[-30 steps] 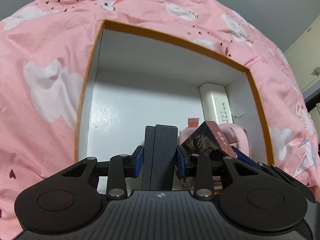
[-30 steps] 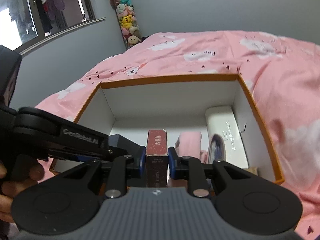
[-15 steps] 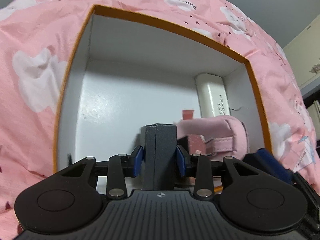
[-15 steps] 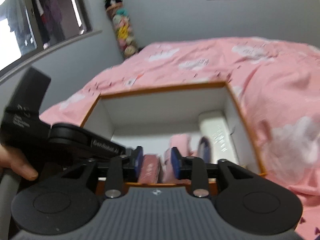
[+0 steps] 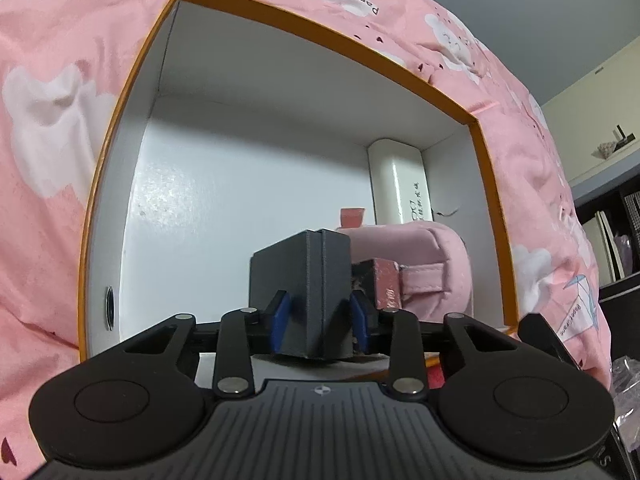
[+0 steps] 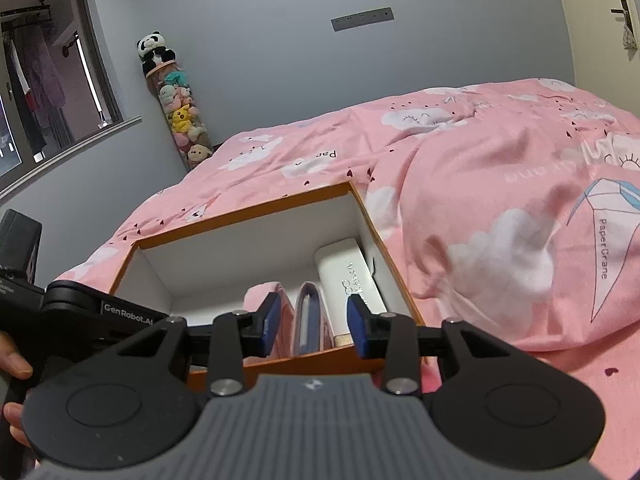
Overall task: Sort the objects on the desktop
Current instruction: 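Lower the grey block and maroon box into the box and open both grippers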
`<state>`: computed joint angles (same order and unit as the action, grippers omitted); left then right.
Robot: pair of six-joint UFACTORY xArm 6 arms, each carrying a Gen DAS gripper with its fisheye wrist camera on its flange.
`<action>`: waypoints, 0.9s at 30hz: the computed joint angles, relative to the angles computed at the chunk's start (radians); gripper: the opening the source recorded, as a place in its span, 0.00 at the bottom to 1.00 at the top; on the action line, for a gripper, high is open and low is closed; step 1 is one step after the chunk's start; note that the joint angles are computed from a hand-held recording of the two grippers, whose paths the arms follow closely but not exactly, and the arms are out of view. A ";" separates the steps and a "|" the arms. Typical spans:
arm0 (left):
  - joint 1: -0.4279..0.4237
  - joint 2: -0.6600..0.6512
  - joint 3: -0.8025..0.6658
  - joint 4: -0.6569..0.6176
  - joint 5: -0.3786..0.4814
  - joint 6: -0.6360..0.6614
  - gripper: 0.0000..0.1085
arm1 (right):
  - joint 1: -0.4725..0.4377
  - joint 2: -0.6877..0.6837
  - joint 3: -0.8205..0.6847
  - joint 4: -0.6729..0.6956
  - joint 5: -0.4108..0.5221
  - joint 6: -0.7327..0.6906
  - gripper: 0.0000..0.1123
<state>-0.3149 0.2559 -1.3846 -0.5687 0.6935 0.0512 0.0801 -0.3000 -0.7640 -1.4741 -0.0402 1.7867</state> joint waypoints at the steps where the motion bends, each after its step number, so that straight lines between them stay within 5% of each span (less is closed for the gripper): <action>1: 0.003 0.002 0.002 -0.019 -0.001 0.013 0.34 | -0.001 0.001 -0.002 -0.016 -0.001 0.011 0.36; 6: 0.026 0.005 -0.006 -0.124 0.039 0.095 0.20 | 0.000 -0.003 0.005 -0.025 -0.001 0.009 0.36; 18: -0.001 -0.011 0.011 -0.005 -0.002 0.046 0.30 | 0.029 0.002 0.083 0.423 -0.014 -0.451 0.40; 27: -0.005 -0.051 0.065 0.042 -0.066 0.029 0.34 | 0.029 -0.006 0.098 0.456 -0.027 -0.492 0.52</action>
<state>-0.3198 0.2047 -1.3196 -0.5270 0.6274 0.0806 0.1095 -0.3062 -0.6664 -1.0186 -0.0677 1.2949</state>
